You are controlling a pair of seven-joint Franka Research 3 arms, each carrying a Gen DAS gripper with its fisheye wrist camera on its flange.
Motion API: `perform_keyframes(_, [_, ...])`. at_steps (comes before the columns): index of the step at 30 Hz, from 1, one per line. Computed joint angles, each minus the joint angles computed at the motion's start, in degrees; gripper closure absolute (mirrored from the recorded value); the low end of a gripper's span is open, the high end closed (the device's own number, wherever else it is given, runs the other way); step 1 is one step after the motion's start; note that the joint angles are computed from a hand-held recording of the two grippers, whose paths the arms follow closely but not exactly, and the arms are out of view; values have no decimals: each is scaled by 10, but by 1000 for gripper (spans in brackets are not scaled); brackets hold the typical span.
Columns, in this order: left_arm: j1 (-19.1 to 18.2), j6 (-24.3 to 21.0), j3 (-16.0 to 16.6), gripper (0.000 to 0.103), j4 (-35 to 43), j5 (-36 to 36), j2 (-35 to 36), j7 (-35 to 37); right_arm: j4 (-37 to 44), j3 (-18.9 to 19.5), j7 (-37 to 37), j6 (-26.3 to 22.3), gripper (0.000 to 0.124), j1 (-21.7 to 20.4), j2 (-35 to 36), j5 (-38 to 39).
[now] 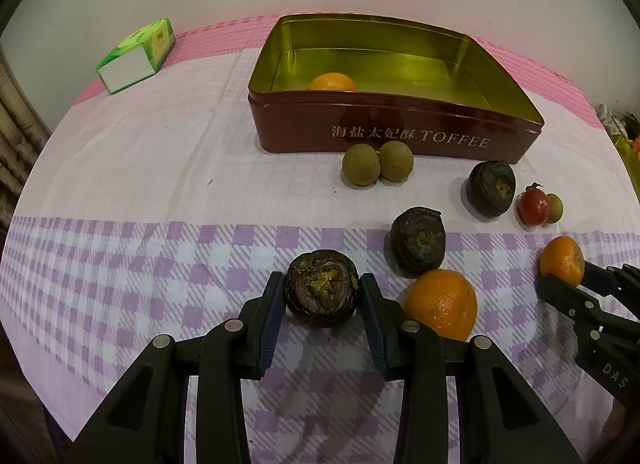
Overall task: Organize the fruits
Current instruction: 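Grasp the tangerine with the right tool while the left tool grasps the dark dried fruit, then carry the tangerine and dark dried fruit over the TOFFEE tin with both tools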
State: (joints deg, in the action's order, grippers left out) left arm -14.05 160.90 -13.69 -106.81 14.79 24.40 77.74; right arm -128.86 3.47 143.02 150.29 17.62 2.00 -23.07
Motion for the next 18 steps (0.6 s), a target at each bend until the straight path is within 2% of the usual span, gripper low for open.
perform_keyframes(18, [-1, 1, 0, 64, 3, 2, -6, -4, 0, 3, -4, -7, 87, -1, -9, 1])
